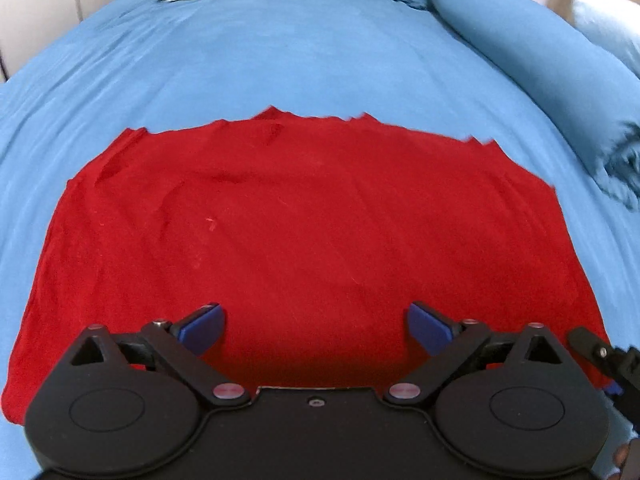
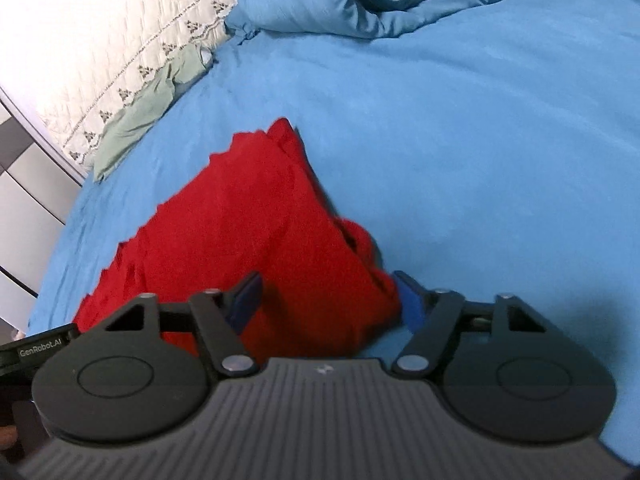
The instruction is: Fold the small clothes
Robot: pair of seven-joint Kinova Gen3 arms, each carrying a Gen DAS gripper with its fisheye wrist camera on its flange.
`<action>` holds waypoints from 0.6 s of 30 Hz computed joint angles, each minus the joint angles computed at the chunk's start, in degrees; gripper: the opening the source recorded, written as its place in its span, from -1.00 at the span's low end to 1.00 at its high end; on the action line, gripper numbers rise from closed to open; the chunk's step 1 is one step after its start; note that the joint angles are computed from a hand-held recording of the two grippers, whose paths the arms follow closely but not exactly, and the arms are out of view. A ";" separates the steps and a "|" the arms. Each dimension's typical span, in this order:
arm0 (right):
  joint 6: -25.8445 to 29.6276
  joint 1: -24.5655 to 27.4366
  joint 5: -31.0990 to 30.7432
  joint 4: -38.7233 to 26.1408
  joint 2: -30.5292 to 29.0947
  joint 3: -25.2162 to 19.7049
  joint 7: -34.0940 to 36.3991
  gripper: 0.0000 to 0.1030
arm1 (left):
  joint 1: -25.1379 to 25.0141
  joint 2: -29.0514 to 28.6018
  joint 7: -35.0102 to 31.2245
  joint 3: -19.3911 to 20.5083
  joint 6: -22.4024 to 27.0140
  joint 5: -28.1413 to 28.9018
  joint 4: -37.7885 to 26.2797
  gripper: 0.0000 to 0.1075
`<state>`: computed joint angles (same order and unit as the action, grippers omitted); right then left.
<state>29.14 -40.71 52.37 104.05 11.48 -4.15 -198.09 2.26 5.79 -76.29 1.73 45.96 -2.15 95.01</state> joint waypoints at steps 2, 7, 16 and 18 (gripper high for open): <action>-0.38 2.70 -2.38 -1.26 0.70 -1.89 4.31 0.37 | -0.10 0.93 1.94 -0.45 -0.13 -0.56 -0.78 0.79; 8.23 9.83 -9.42 -9.08 3.99 -10.99 15.96 -0.27 | 0.91 5.64 6.19 -1.16 3.19 -4.46 -4.71 0.85; 7.26 -0.80 -18.40 -22.18 5.71 -1.08 33.98 -0.52 | -5.19 2.85 -2.49 -2.50 9.21 0.75 -7.82 0.77; 5.88 0.11 -17.55 -27.48 7.85 -5.05 38.64 -0.52 | -8.31 0.92 -6.81 -3.77 10.95 2.18 -7.94 0.77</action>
